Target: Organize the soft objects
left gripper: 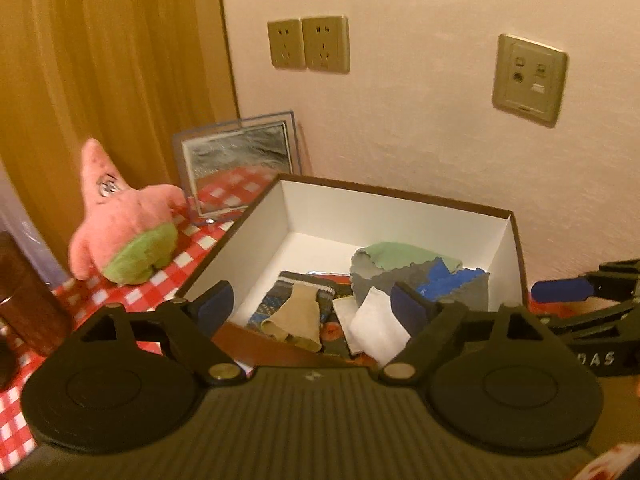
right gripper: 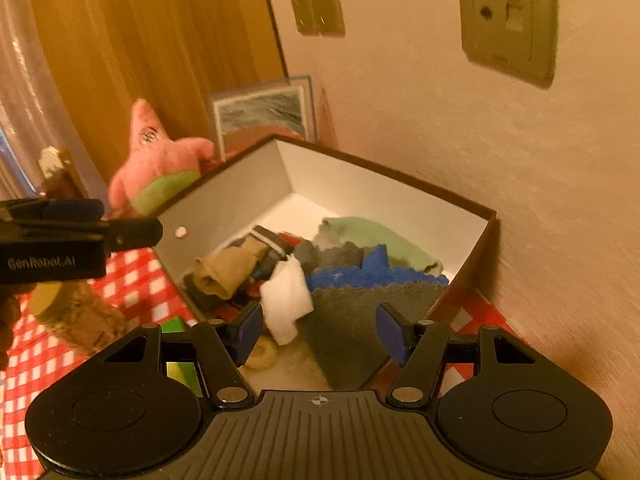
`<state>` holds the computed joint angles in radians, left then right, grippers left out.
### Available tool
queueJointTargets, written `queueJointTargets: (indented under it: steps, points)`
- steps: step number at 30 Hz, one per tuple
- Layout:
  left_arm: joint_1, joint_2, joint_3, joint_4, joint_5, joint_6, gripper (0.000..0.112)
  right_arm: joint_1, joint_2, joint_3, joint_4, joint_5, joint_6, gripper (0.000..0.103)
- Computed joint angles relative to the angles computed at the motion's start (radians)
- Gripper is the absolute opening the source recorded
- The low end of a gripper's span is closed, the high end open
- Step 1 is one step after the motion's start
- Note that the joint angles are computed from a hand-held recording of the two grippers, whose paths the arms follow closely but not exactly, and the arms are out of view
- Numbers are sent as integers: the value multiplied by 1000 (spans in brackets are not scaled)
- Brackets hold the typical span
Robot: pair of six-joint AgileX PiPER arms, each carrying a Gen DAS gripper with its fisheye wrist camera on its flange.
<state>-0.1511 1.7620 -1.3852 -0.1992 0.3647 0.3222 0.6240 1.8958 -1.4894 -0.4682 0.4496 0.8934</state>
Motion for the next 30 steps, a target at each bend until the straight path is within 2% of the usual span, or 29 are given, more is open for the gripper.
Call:
queueJointTargets:
  steps: [5,9,13,15,17,20,23,27,30]
  points:
    - [-3,-146,135,19,-1,-63,85,15,-115,153,-28,-131,58,63]
    - [-6,-273,247,158,10,-215,85,65,-193,233,-110,-152,128,63]
    - [34,-397,351,126,32,-174,85,160,-245,284,-272,-95,300,63]
    - [73,-461,403,58,50,-98,85,216,-267,306,-312,-55,384,63]
    - [137,-520,453,-71,80,49,85,274,-282,323,-354,-13,474,63]
    - [264,-604,516,-253,167,274,85,367,-285,332,-429,66,620,63]
    - [435,-670,569,-438,291,537,85,478,-263,301,-462,174,734,63]
    - [733,-718,605,-607,534,871,85,626,-203,230,-500,318,864,63]
    - [980,-711,610,-658,737,1087,85,736,-134,149,-498,427,938,63]
